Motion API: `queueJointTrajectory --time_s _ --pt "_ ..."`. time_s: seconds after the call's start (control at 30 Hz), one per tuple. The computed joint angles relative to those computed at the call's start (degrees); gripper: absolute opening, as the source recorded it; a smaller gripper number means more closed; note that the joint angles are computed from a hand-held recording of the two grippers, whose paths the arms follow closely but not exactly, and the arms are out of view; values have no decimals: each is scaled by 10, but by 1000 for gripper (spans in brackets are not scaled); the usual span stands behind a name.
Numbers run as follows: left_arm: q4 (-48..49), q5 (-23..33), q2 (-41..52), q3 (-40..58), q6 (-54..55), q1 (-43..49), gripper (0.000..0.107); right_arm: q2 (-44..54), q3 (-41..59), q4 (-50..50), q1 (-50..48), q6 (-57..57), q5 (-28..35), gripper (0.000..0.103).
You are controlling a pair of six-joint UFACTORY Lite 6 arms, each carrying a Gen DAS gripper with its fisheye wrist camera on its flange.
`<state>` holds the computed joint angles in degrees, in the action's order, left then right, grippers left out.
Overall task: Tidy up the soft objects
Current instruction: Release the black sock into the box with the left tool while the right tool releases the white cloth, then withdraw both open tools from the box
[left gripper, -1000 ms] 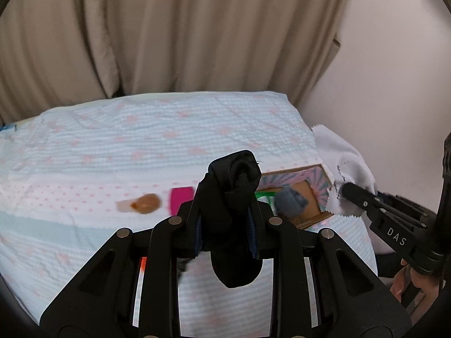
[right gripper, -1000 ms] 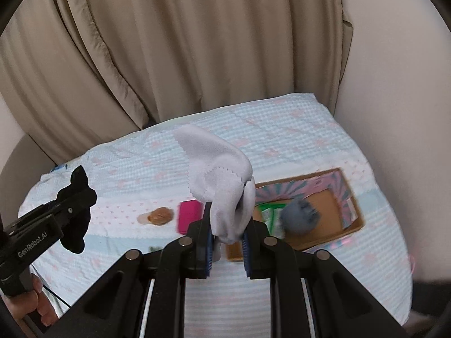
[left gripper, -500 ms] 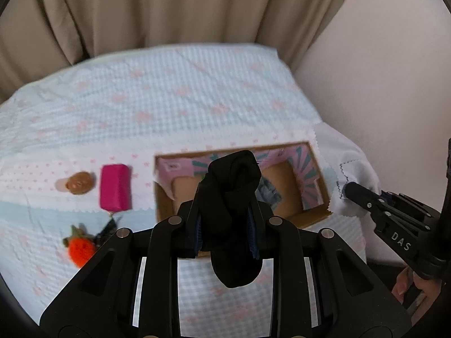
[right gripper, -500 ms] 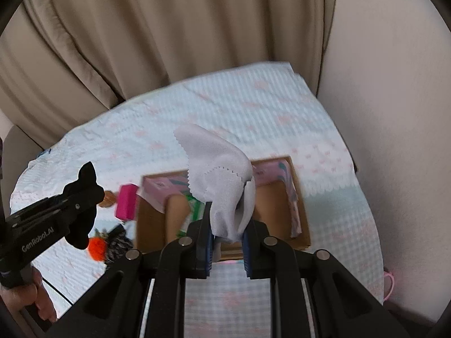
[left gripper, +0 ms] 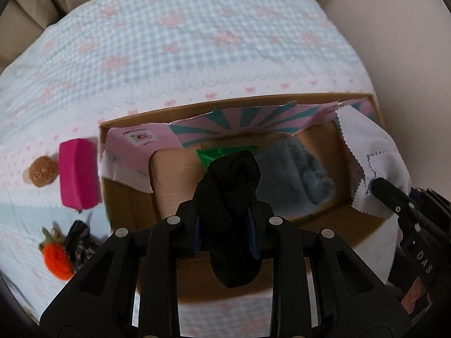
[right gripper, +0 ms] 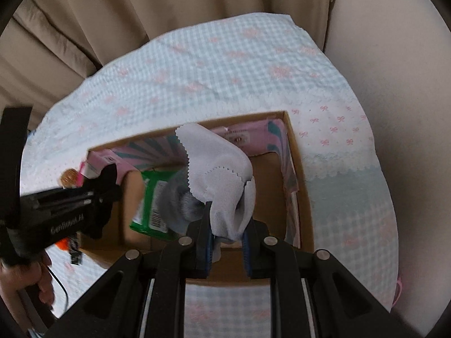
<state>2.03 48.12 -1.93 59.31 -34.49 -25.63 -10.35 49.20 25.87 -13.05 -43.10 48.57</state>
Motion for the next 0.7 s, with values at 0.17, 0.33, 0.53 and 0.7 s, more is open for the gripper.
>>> queueJointTrajectory --time_s 0.17,0.33,0.53,0.7 --pt "17 -21 3 -8 -5 11 103 9 -35 -15 28 5 -47 35" --pt "-11 -17 18 -1 28 31 103 -25 -80 51 -5 -95 -47 103" --pt "-12 5 -8 10 26 29 103 -71 -107 85 -22 -146 -49 103" --pt "9 46 -41 35 -5 4 103 -85 -79 70 -28 -121 -16 103"
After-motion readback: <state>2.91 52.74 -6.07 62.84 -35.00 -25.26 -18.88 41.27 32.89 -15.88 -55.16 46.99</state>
